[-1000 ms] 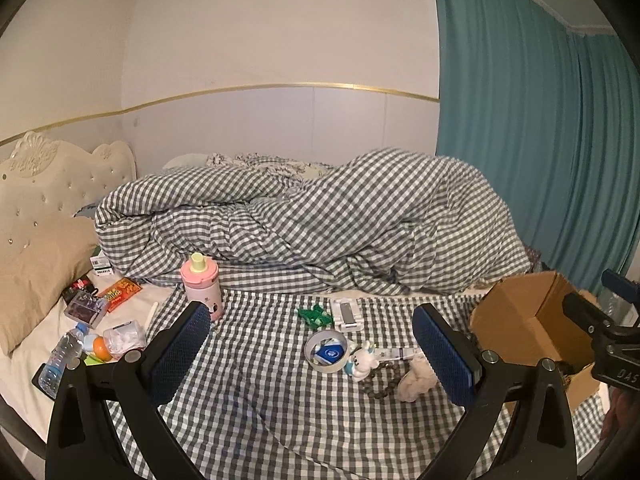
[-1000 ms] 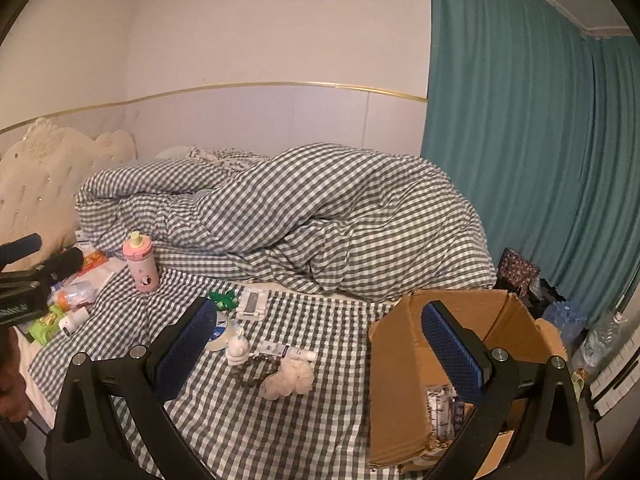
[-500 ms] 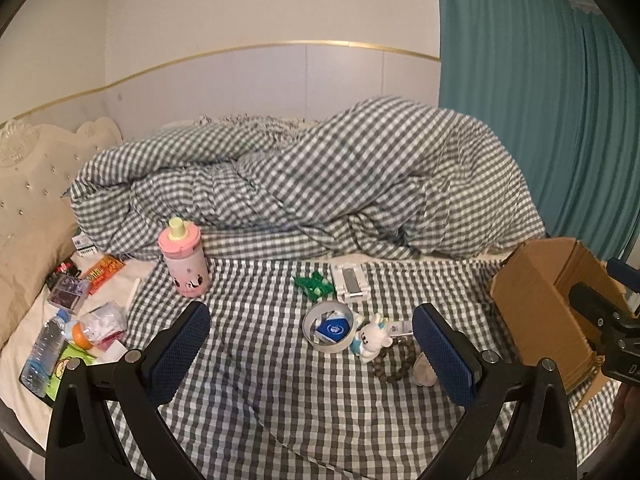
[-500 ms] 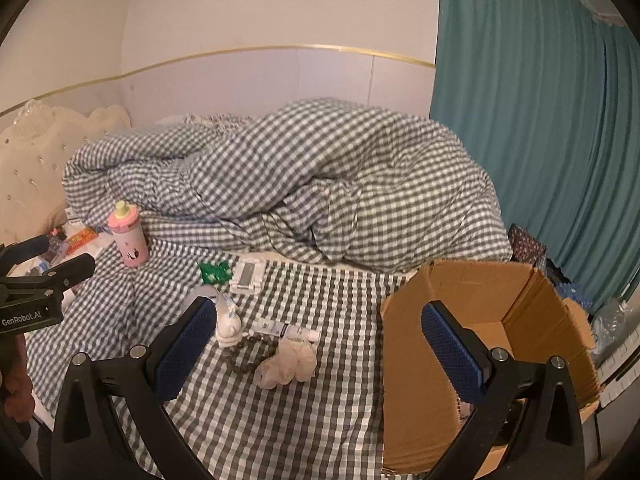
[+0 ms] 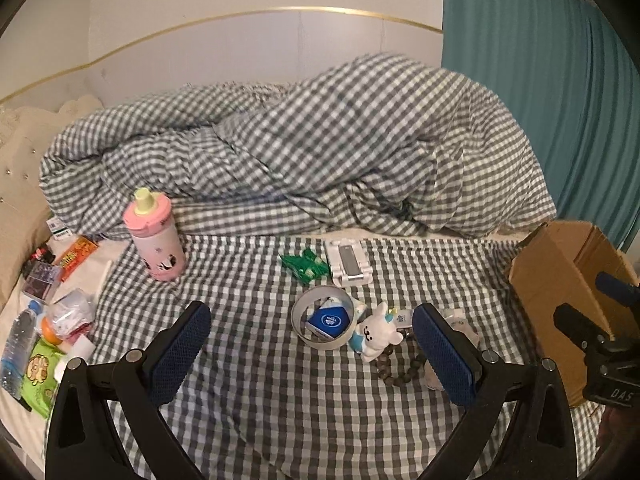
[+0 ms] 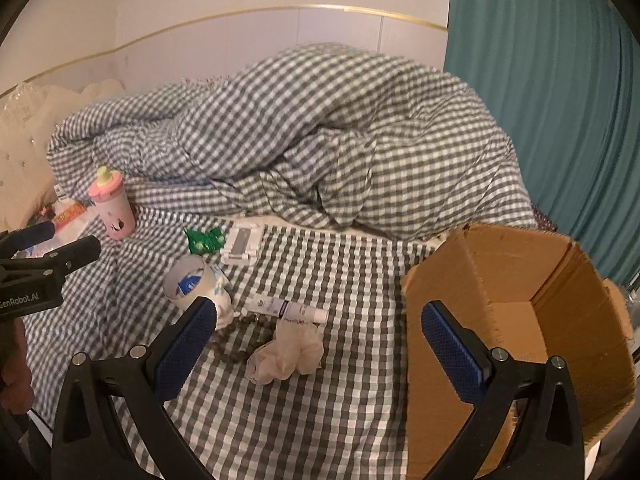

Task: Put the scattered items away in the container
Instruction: 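Withdraw both tools from the box back toward the items on the bed, then grasp the tape roll with the left tool while the right tool grasps the white lace cloth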

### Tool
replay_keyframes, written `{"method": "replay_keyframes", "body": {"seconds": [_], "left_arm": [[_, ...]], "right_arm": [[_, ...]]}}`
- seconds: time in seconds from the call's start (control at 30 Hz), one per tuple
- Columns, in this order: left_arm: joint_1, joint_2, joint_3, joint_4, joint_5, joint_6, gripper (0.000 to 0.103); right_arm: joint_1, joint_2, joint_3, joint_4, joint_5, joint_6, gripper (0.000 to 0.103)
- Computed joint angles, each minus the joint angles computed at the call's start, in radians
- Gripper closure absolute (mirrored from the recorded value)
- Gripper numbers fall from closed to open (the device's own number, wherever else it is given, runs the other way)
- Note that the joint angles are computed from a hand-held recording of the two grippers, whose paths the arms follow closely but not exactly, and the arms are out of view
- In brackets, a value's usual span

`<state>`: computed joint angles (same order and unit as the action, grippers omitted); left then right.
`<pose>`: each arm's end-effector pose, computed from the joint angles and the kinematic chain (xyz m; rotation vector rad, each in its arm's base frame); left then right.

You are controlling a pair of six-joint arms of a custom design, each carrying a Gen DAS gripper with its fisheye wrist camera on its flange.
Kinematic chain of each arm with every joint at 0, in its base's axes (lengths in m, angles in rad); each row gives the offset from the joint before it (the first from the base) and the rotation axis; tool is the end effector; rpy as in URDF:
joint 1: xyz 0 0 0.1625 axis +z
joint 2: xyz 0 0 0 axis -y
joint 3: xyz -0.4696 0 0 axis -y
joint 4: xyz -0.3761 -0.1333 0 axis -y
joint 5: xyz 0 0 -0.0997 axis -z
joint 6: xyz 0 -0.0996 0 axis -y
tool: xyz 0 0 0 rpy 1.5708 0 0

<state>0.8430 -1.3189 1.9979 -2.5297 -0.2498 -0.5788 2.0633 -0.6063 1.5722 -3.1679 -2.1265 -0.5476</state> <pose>-0.1692 -0.5354 0.3850 -0.0682 1.9746 -1.1472 0.4164 -0.6052 0.1113 1.0257 -2.2532 0.7852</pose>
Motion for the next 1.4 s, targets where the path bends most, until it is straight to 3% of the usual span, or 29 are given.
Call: {"method": "replay_keyframes", "body": {"seconds": [0.23, 0.4, 0.57, 0.83, 1.03, 1.27, 1.33, 1.4], "left_arm": [[0.067, 0.057, -0.016, -0.127, -0.041, 0.153, 0.001], [0.115, 0.080, -0.028, -0.232, -0.136, 0.289, 0.009], [0.161, 0.100, -0.052, -0.236, -0.204, 0.382, 0.017], [0.222, 0.133, -0.079, -0.253, -0.295, 0.414, 0.021], [0.261, 0.161, -0.112, -0.212, -0.341, 0.406, 0.048], [0.295, 0.180, -0.135, -0.163, -0.384, 0.405, 0.057], [0.303, 0.184, -0.138, -0.152, -0.400, 0.401, 0.066], [0.308, 0.187, -0.140, -0.150, -0.407, 0.395, 0.068]], "right_arm": [[-0.027, 0.042, -0.039, 0.054, -0.003, 0.011, 0.000], [-0.045, 0.067, -0.062, 0.091, -0.009, 0.023, 0.000], [-0.061, 0.087, -0.082, 0.124, -0.011, 0.038, 0.000], [-0.083, 0.121, -0.103, 0.169, -0.020, 0.058, 0.000], [-0.090, 0.134, -0.118, 0.192, -0.018, 0.066, 0.000], [-0.097, 0.155, -0.139, 0.219, -0.017, 0.071, 0.000], [-0.099, 0.161, -0.148, 0.228, -0.019, 0.071, 0.000], [-0.101, 0.168, -0.156, 0.237, -0.022, 0.070, 0.000]]}}
